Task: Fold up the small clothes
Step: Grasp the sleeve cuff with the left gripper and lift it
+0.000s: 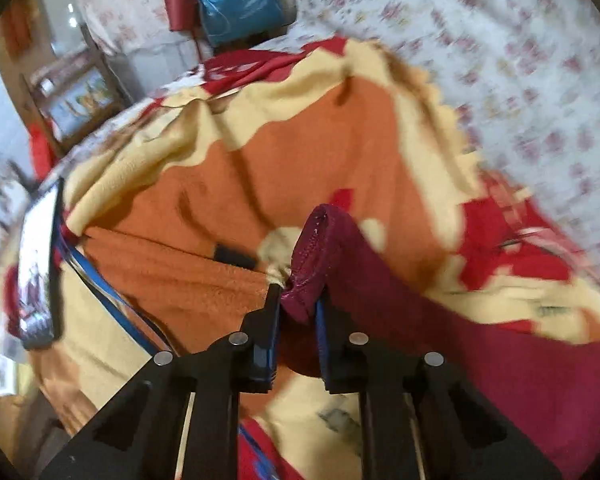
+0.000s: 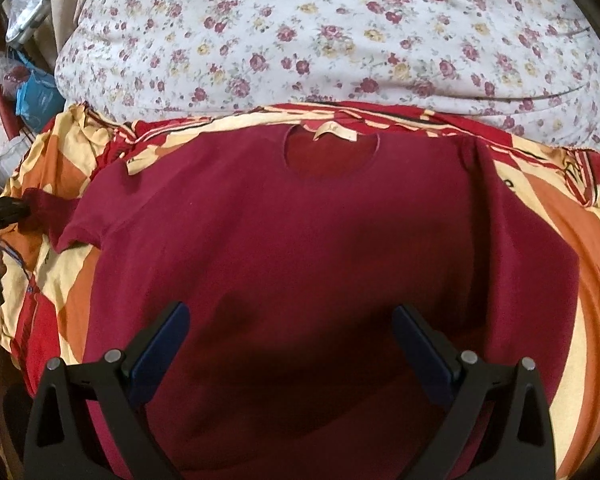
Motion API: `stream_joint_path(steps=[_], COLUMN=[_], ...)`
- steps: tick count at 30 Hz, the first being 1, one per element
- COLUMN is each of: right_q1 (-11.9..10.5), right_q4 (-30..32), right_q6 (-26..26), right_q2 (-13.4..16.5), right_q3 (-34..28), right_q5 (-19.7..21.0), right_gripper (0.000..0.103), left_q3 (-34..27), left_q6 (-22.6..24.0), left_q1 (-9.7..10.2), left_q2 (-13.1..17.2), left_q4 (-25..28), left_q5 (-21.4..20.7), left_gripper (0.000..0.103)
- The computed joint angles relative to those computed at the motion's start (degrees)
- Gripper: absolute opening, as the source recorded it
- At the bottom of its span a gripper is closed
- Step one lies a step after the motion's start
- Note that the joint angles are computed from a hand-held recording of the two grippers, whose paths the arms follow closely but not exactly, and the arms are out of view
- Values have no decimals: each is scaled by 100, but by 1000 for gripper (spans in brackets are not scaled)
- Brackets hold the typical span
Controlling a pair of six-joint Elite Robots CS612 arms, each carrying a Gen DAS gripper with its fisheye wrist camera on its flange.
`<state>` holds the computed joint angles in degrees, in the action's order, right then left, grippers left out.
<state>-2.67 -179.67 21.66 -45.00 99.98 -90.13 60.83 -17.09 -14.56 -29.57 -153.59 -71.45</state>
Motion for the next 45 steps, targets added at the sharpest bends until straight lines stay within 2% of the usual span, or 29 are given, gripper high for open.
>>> stream_joint_path(steps=[2, 3, 6, 8, 10, 12, 15, 18, 22, 26, 30, 32, 34, 35, 36, 38, 40, 41, 43, 45], right_q1=[-22, -33, -71, -88, -102, -101, -105, -127, -178, -273, -408, -483, -571, -612, -643, -670, -700, -731, -789, -792], right_q4=[-85, -119, -211, -272, -327, -369, -452, -431, -546, -575, -570, -632, -711, -748, -761, -756, -773, -821, -981, -1022], right_q6=[58, 75, 130, 183, 179, 140, 171, 175, 211, 203, 205, 276, 351, 383, 410, 420, 445, 466, 442, 398], right_q2=[-20, -33, -83, -110, -141, -169, -191, -204, -246, -315, -369, -392, -408, -417, -429, -451, -466, -467, -444, -404], right_q3=[43, 65, 141, 190, 249, 296, 351, 359, 411, 490, 591, 666, 746, 783, 816, 854, 882, 894, 879, 775], right_q5=[6, -1, -16, -8, 53, 65, 47, 62, 15, -61, -99, -111, -32, 2, -1, -98, -144, -47, 239, 333], right_gripper=[103, 103, 103, 103, 103, 103, 103, 103, 103, 103, 103, 103, 103, 103, 103, 103, 103, 103, 103, 103], left_q3=[248, 382, 675, 721, 624, 600, 814, 1098, 1246, 1223, 1145, 1058, 984, 931, 913, 717, 715, 813, 1090, 1388], left_q6=[-42, -14, 76, 18, -40, -26, 136, 353, 779, 1073, 1345, 1437, 1520, 1512, 1477, 1439, 1549, 1627, 1755, 1928], left_q1=[18, -5, -123, -65, -29, 30, -23, -137, -392, -710, -1081, -1214, -1304, -1350, -1375, -1354, -1287, -1255, -1189, -1120], left_q2=[-194, -292, -502, -539, -524, -518, -640, -825, -1008, -1051, -944, -826, -694, -598, -554, -394, -394, -464, -648, -838], left_q4=[-237, -347, -720, -941, -636, -574, -790, -1036, -1218, -1217, -942, -696, -604, -532, -442, 79, 241, 169, -247, -754], left_q5=[-463, -515, -180, -506, -598, -967, -1253, -1853, -2793, -3468, -3924, -4263, -4427, -4486, -4541, -4855, -5027, -4977, -4795, -4478], left_gripper=[4, 4, 6, 6, 6, 3, 3, 3, 3, 3, 3, 3, 3, 6, 13, 19, 21, 25, 32, 40])
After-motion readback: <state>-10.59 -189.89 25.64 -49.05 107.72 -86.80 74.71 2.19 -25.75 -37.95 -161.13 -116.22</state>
